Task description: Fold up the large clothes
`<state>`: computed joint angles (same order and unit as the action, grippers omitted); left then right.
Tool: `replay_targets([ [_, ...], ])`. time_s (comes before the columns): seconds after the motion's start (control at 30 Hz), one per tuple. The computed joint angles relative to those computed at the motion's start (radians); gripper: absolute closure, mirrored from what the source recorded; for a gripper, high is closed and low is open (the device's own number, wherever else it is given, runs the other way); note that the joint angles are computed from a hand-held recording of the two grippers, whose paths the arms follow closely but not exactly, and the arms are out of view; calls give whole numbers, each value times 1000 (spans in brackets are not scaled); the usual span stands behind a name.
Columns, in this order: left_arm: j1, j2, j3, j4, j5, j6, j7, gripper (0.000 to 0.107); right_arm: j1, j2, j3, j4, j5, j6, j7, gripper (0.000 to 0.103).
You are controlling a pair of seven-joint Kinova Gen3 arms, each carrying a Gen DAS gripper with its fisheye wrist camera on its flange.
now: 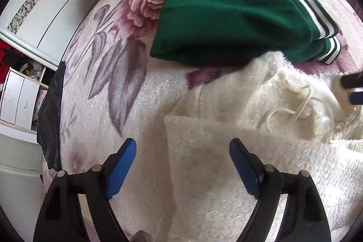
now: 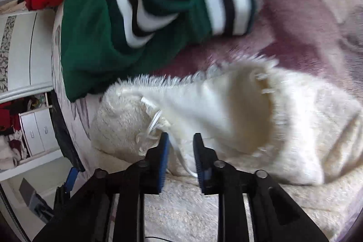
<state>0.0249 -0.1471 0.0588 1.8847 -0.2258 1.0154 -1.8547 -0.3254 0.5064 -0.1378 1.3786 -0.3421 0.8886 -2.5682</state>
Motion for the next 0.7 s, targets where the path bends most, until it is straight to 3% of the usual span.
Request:
replay_targets([
  [0.03,8,-3,16,10,-10,-8,19,24,-21,-24,20,16,30,15,-41,35],
  [0.17,67,45,81,53,-81,-22,134,24,-26,19,8,-4,20,128,-94,35],
  [0.3,126,102,116,93,-179,-55,257,24,-51,116,-3,-8,-13,105,-153,35],
  [0.37,145,114,104,95,-195,-60,269,24,-124,148,52,-65,43,153,-229,44],
  [0.4,144,108,90,93,-181,-66,253,24,-151,158,65,-106,81,189,-266,57],
  [0.43,143,102,79,90,-170,-70,240,24,-165,158,66,-136,120,209,-286,87],
  [0.57,118,78,42,64,-107,-56,168,24,-199,119,76,-149,176,169,-369,92],
  [0.6,111,74,37,56,-94,-50,153,24,-203,101,84,-136,185,134,-391,103],
  [0.7,96,59,32,46,-74,-49,130,24,-192,103,94,-201,233,117,-414,103],
])
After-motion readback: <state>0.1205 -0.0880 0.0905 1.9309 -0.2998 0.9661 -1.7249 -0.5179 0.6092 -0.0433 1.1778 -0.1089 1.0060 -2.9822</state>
